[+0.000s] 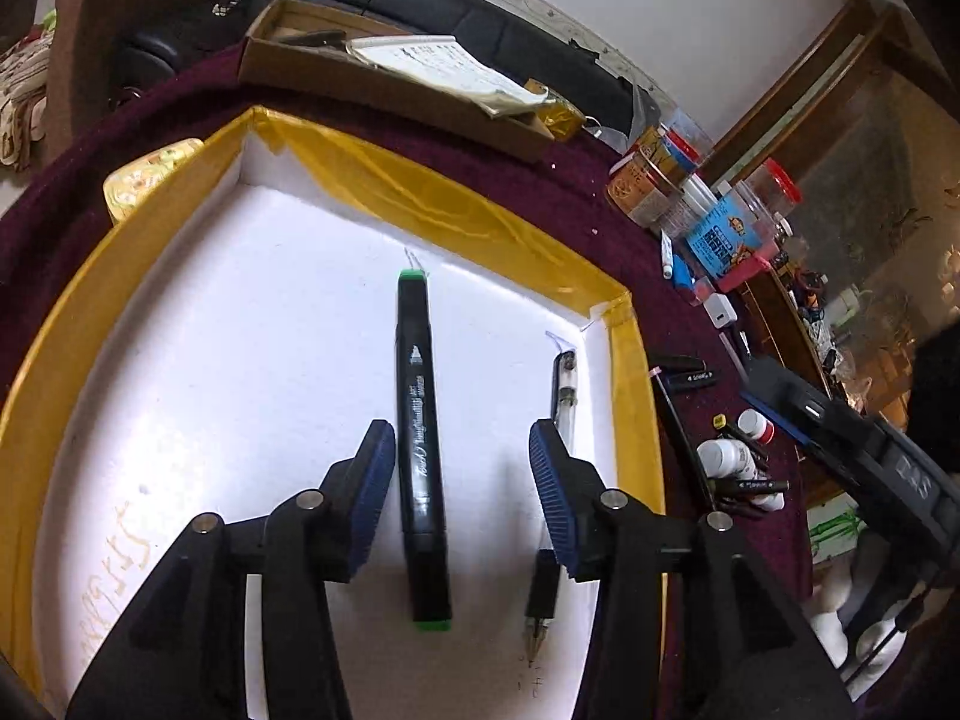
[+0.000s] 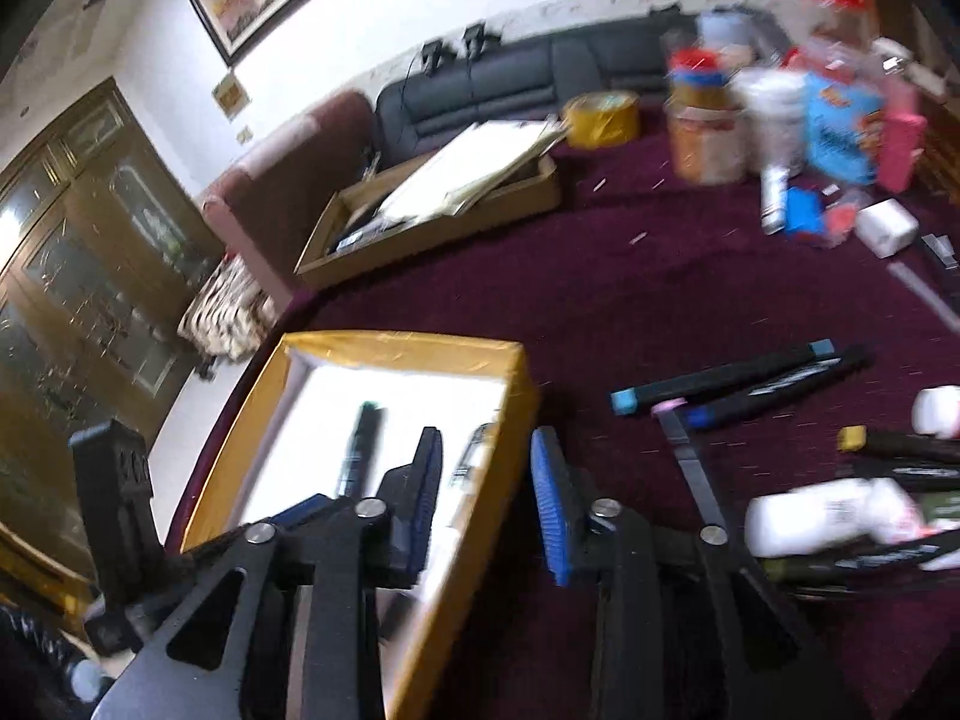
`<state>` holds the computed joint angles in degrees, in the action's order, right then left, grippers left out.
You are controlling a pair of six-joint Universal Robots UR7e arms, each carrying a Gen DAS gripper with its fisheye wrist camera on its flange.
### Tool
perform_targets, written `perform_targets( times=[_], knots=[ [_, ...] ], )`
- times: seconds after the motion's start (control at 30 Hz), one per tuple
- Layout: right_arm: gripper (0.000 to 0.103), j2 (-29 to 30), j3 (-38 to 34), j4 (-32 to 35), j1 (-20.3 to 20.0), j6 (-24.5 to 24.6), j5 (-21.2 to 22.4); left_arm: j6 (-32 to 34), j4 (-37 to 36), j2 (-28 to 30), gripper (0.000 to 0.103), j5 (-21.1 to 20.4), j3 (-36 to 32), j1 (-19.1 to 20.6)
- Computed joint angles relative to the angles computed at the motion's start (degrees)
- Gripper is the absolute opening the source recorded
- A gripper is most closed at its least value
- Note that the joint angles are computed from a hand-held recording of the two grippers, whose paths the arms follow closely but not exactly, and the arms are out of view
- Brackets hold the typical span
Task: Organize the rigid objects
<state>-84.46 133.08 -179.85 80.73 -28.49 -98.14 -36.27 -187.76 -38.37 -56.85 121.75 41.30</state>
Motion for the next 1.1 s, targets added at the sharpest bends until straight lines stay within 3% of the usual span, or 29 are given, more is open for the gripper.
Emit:
perform_targets(
  times=[0.07, 0.2, 0.33, 0.5, 0.63, 0.77, 0.97, 1.1],
  knots=[
    [0.05, -4.38, 2.16, -1.65, -2.13, -1.69, 1.44, -0.04, -0.35, -0.72, 0.044, 0.15, 0.38, -0.78],
    [0.052, -11.29, 4.98, -3.87, -6.5, -5.33, 1.76, -1.49, 0.23, -2.52, 0.047, 1.3, 1.41, -3.71],
    [0.052, -16.8, 6.23, -2.03, -13.61, -7.57, 3.34, -3.39, 2.83, -3.18, 0.058, 2.0, 1.6, -7.89],
    [0.052, -21.78, 7.15, 2.71, -23.84, -7.75, 9.45, -3.4, 7.1, 0.13, 0.063, -2.88, -2.28, -11.52],
    [0.052, -24.25, 8.42, 4.27, -28.92, -9.46, 13.67, -4.41, 11.71, 4.28, 0.063, -6.32, -7.01, -12.69],
    [0.052, -24.62, 9.85, 1.36, -32.2, -11.79, 16.37, -5.57, 14.43, 9.1, 0.063, -7.27, -12.3, -12.25],
    [0.052, -24.04, 9.07, 2.46, -36.08, -11.33, 21.08, -9.41, 22.61, 15.91, 0.062, -1.5, -22.34, -8.88],
    [0.052, -24.53, 9.17, 3.34, -36.96, -12.17, 23.36, -9.19, 27.76, 19.12, 0.062, -0.03, -27.94, -7.3]
  ],
)
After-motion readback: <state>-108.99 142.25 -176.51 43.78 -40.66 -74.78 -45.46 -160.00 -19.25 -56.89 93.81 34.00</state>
